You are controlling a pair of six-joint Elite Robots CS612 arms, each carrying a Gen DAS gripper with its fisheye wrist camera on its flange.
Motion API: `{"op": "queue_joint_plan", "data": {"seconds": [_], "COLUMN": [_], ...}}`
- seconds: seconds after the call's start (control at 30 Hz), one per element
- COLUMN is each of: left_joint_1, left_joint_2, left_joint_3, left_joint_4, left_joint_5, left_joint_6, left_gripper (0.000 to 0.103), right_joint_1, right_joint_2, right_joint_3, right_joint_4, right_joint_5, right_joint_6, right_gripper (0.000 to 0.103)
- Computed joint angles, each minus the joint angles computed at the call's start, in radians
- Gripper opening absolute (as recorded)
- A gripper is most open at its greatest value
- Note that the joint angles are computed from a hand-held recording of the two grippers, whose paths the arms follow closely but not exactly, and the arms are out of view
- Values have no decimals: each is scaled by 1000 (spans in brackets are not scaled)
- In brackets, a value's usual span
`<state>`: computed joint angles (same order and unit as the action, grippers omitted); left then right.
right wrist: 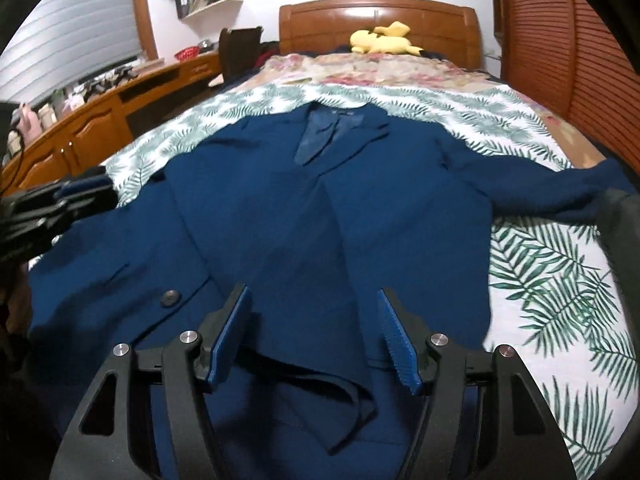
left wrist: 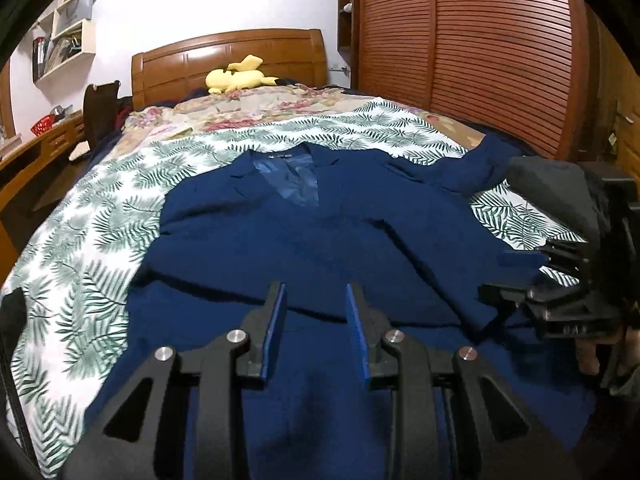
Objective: Fold large clothes
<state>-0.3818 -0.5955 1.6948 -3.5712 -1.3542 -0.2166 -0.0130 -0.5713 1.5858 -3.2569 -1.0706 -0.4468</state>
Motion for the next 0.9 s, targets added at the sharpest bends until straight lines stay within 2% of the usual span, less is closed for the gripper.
{"op": "queue_joint_plan", "data": {"seconds": [0.2,0.37,0.6,0.8,0.9], "left_joint_1": [16,20,12,14,15], "left_joint_2": [44,53,53,52,51], "left_joint_3": [-39,-43,-39,-37,-35], "left_joint_4": [10,-4,-11,-17,-30], "left_joint_5": [-34,-63,-46,-50,-52], "left_joint_6": [-40,-40,-16,-24,-17], "left_gripper": [28,28,28,28,28], "right_joint_1": [4,0,-6,-4,5], "right_joint_2": [17,26,31,25,8], "right_joint_3": [-13,-20,-16,4,29], "right_joint_4": [-13,-12,-40,-88,-104], "right_joint_5": [-8,2,14,-22,-48], "right_joint_6": [11,29,54,65,29], "right_gripper": [66,66,66,66,66]}}
